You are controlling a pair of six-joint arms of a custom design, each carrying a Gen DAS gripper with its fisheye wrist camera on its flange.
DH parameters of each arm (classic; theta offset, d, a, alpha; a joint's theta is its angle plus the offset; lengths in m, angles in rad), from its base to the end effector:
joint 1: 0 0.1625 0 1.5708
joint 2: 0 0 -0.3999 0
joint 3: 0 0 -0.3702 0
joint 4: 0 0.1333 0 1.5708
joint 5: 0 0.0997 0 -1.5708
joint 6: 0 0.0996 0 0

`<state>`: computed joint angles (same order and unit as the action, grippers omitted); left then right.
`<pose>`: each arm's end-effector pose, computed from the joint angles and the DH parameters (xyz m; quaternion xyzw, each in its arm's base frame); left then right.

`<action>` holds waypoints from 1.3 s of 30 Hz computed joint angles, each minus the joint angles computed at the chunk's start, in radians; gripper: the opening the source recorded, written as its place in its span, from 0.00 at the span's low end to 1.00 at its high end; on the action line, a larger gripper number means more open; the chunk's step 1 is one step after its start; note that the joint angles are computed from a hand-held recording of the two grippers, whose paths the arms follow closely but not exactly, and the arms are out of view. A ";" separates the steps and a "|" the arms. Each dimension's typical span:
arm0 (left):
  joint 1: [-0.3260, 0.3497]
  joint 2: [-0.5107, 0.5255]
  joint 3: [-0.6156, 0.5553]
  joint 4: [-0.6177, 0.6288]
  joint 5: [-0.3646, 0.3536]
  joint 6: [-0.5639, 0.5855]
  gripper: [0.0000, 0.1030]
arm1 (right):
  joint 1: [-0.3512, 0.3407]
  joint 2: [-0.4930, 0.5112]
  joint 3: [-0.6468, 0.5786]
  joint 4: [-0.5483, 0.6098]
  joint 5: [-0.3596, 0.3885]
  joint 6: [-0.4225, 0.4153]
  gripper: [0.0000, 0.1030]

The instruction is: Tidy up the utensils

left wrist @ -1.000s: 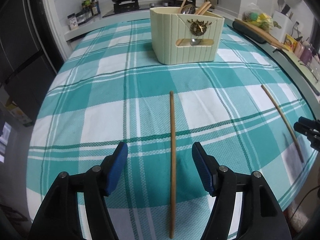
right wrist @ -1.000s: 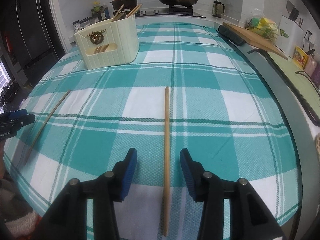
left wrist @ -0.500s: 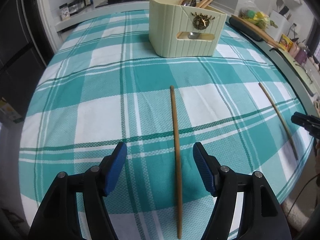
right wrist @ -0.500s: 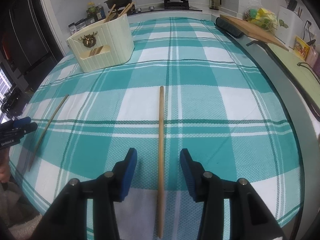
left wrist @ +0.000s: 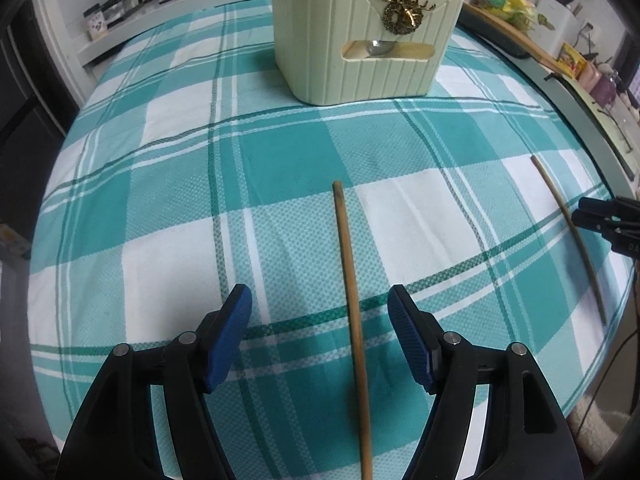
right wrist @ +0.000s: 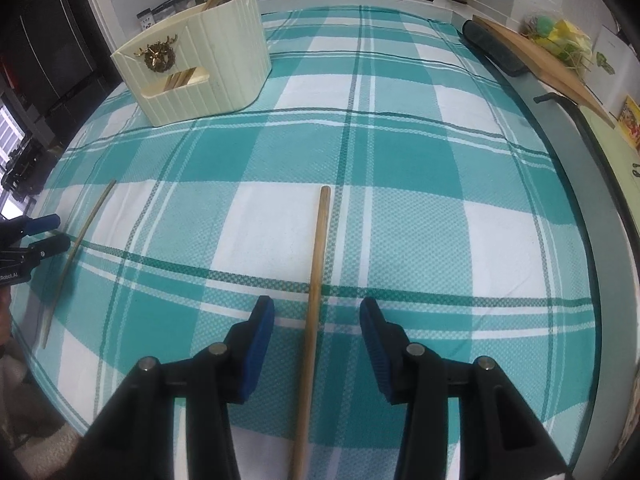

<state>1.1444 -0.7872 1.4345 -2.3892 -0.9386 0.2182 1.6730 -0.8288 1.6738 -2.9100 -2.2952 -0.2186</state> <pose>-0.1102 -0.7072 0.1603 0.2748 0.9066 -0.1130 0.2996 0.1321 -0.6289 0.1620 0.0593 -0.9089 0.2084 0.3563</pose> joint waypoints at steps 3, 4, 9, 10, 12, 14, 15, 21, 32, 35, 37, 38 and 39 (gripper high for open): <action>-0.002 0.038 -0.045 0.040 0.024 0.016 0.70 | -0.008 0.016 -0.037 0.046 -0.005 0.005 0.44; -0.005 0.055 -0.060 0.055 0.039 0.028 0.70 | -0.011 0.024 -0.053 0.064 -0.006 0.006 0.44; -0.012 0.100 -0.125 0.110 0.027 0.048 0.54 | -0.009 0.092 -0.160 0.130 -0.034 -0.050 0.27; -0.012 0.106 -0.136 0.116 0.019 0.048 0.38 | -0.008 0.103 -0.186 0.150 -0.027 -0.052 0.19; -0.013 0.114 -0.146 0.107 0.013 0.050 0.14 | -0.006 0.129 -0.236 0.181 -0.026 -0.056 0.08; -0.008 0.113 -0.149 0.094 -0.011 0.033 0.05 | -0.005 0.155 -0.274 0.174 -0.026 -0.079 0.07; -0.005 0.111 -0.145 0.080 -0.018 0.023 0.04 | -0.006 0.162 -0.286 0.172 -0.020 -0.080 0.07; -0.031 0.015 -0.038 -0.081 -0.042 0.024 0.04 | -0.005 0.118 -0.234 0.094 0.081 -0.045 0.07; -0.126 -0.195 0.104 -0.320 -0.144 0.065 0.04 | 0.125 -0.033 -0.067 -0.205 0.170 -0.171 0.07; -0.142 -0.212 0.101 -0.358 -0.168 0.069 0.04 | 0.157 -0.045 -0.053 -0.285 0.183 -0.214 0.07; -0.150 -0.216 0.088 -0.378 -0.187 0.074 0.04 | 0.177 -0.039 -0.058 -0.343 0.187 -0.243 0.06; -0.155 -0.215 0.078 -0.387 -0.193 0.077 0.04 | 0.184 -0.032 -0.067 -0.371 0.189 -0.262 0.06; -0.160 -0.209 0.060 -0.391 -0.196 0.082 0.04 | 0.192 -0.021 -0.079 -0.403 0.191 -0.283 0.06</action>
<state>0.9844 -0.9961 1.4943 -2.7801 -1.1349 0.2998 1.8653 -0.8502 1.5947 -3.3129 -2.1044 -0.5019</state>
